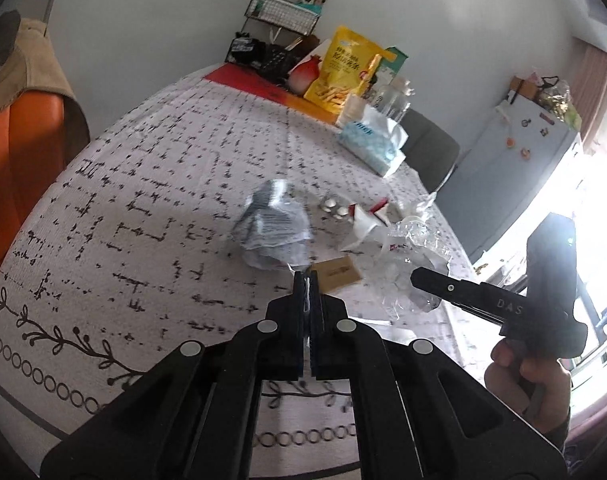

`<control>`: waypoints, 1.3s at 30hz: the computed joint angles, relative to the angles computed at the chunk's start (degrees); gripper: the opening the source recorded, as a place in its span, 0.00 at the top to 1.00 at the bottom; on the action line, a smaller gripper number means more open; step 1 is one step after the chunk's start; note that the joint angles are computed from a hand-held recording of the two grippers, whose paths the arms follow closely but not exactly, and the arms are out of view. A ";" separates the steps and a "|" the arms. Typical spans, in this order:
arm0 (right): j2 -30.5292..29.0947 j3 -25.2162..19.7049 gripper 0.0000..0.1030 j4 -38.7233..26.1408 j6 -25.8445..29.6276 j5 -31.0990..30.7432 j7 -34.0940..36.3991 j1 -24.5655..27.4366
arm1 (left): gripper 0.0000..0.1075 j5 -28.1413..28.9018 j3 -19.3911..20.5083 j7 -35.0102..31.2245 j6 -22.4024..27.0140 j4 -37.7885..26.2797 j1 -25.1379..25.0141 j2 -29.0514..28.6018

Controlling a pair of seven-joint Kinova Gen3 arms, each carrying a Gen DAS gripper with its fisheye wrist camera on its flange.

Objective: Collect trash
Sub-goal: 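Lift the bottle with the right tool and carry it over the trash bin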

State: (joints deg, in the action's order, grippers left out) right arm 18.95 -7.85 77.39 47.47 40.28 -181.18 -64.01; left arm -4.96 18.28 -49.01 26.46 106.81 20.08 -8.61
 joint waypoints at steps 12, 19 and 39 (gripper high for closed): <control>-7.56 -4.16 0.71 6.31 -0.41 11.20 -9.53 -1.41 | 0.98 -10.85 8.25 10.23 0.78 -3.98 -2.45 -2.12; -9.87 -7.97 0.71 5.78 10.24 17.88 -13.82 -3.57 | 0.98 -15.47 11.22 12.41 1.41 -7.80 -2.69 -1.45; -21.96 -24.08 0.71 19.22 40.86 20.23 -34.97 -1.47 | 0.98 -35.41 13.74 19.60 4.07 -28.38 14.26 16.70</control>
